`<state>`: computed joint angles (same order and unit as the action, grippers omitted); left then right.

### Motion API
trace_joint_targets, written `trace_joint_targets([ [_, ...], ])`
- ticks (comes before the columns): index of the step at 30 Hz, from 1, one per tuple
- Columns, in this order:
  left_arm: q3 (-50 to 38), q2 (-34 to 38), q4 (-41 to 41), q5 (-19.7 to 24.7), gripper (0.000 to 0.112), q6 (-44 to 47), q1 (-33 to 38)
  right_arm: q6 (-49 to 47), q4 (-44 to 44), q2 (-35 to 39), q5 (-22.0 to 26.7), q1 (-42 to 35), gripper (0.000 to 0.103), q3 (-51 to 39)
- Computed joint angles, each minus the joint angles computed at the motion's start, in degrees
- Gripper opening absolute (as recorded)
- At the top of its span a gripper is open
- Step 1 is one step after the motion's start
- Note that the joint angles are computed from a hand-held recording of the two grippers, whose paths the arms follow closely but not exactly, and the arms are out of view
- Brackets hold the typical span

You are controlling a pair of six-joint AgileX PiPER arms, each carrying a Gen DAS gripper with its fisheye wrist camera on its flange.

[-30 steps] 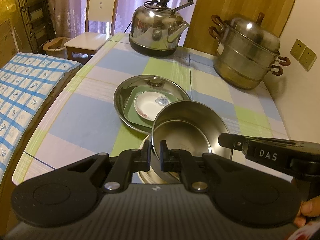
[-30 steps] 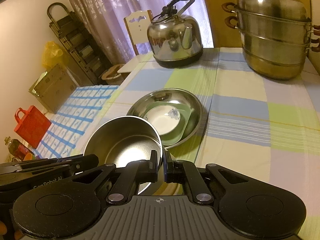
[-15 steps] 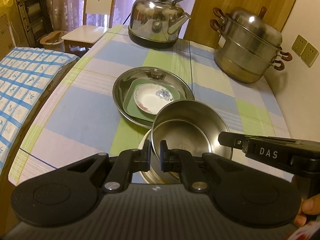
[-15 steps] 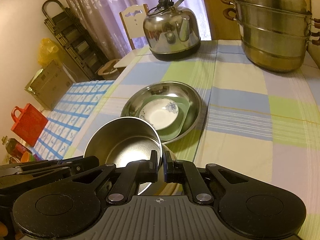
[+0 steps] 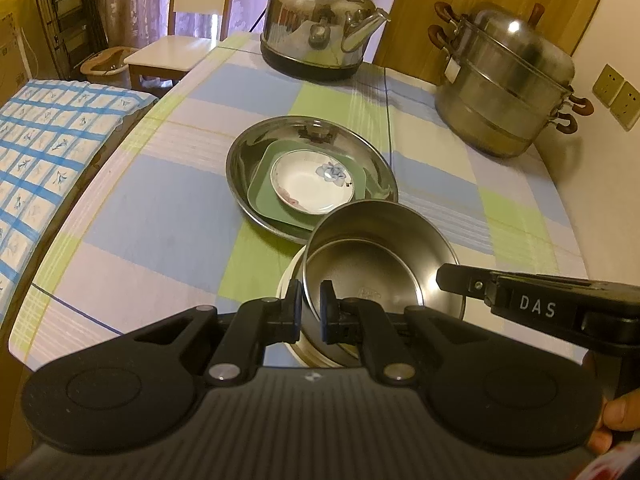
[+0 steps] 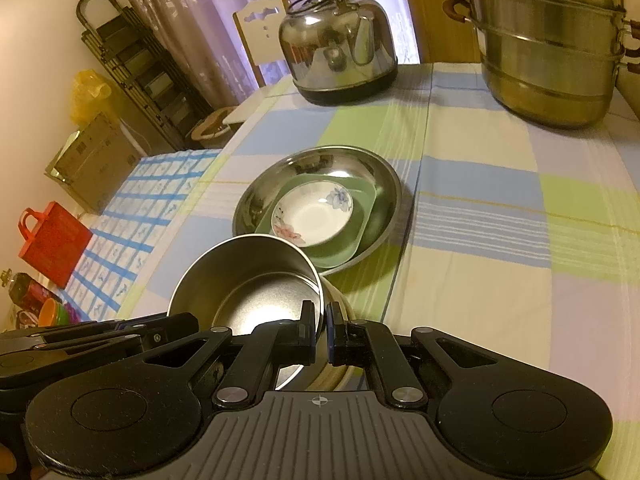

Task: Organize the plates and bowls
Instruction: 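Lower the small steel bowl with the left tool into the cream bowl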

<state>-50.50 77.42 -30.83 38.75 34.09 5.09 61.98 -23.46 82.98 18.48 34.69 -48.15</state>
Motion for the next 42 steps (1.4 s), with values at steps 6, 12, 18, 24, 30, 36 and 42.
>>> trace_joint_targets([
  [6, -0.3, 1.1, 0.6, -0.1, 0.008, -0.9, -0.3, -1.6, 1.8, 0.8, -0.1, -0.3, 0.005, -0.3],
  [12, -0.4, 2.0, 1.0, -0.5, 0.008, -1.3, -0.5, -3.0, 3.4, 1.5, -0.7, -0.6, 0.006, -0.3],
  [18, -0.7, 2.7, 1.4, -0.9, 0.008, -2.0, -0.7, -5.7, 6.4, 2.5, -1.1, -1.3, 0.006, -0.6],
  [24, -1.0, 3.3, 1.2, -1.0, 0.008, -1.7, -1.0, -5.7, 6.5, 3.2, -0.7, -1.7, 0.006, -1.0],
  [30, -1.1, 3.8, 1.1, -1.0, 0.008, -1.5, -1.2, -5.6, 6.5, 3.2, -0.6, -1.7, 0.006, -1.0],
  [36, -1.1, 3.8, 1.2, -1.1, 0.008, -1.6, -1.3, -6.3, 7.3, 3.0, -1.0, -2.1, 0.006, -0.3],
  [42, -1.1, 3.5, 1.3, -1.1, 0.008, -2.0, -1.4, -6.9, 7.7, 2.9, -1.2, -2.3, 0.006, -0.2],
])
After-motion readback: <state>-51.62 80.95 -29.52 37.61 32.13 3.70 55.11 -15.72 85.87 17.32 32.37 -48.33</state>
